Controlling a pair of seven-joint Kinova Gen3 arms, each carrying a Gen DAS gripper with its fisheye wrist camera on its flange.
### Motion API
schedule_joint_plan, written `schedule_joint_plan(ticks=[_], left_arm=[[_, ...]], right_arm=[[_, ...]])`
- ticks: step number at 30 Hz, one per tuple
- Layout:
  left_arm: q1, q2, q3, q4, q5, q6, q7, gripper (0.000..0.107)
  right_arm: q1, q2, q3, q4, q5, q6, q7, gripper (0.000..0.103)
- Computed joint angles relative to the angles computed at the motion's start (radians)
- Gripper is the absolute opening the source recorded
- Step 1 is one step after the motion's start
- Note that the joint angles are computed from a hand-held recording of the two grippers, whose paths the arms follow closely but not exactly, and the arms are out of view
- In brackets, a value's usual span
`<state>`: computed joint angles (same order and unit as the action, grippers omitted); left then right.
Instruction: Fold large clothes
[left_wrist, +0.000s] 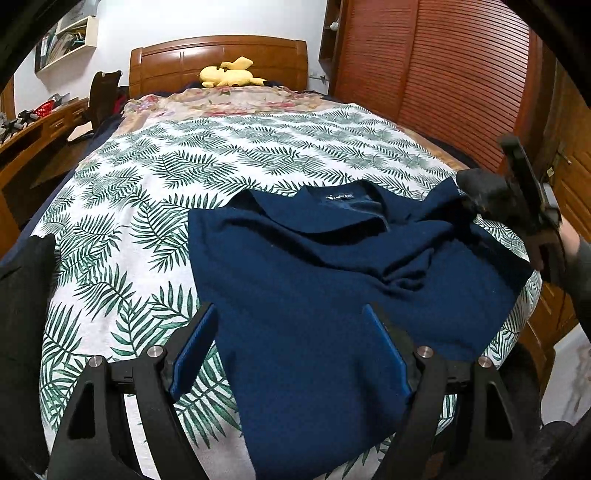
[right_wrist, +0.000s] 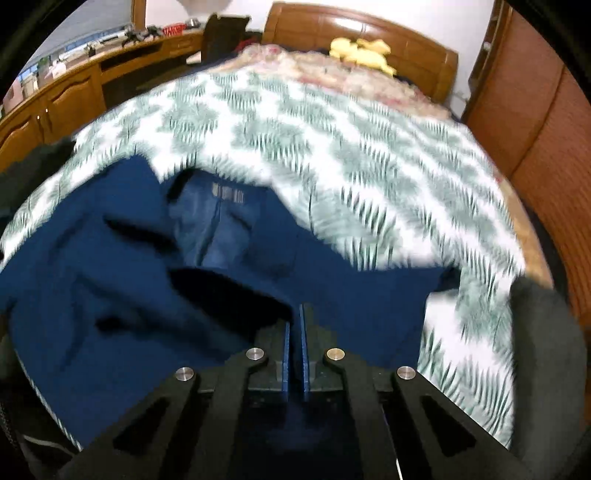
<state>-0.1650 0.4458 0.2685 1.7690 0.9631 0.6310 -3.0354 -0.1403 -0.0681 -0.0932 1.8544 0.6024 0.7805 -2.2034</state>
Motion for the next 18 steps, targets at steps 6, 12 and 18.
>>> schedule_joint_plan(ticks=[6,12,18], left_arm=[[-0.014,-0.013,-0.002,0.013,0.022,-0.016,-0.026,0.080],[-0.020,-0.016,-0.021,0.011,0.008,-0.006,-0.010,0.080],[-0.031,-0.009,-0.032,0.005,-0.013,0.003,0.006,0.080]], right_arm=[[-0.025,0.107,0.017,-0.146,0.057,-0.037,0.022,0.004],[-0.090,0.207,0.073,-0.242,0.087,-0.057,0.000,0.005],[-0.080,0.204,0.088,-0.193,0.001,-0.185,0.010,0.038]])
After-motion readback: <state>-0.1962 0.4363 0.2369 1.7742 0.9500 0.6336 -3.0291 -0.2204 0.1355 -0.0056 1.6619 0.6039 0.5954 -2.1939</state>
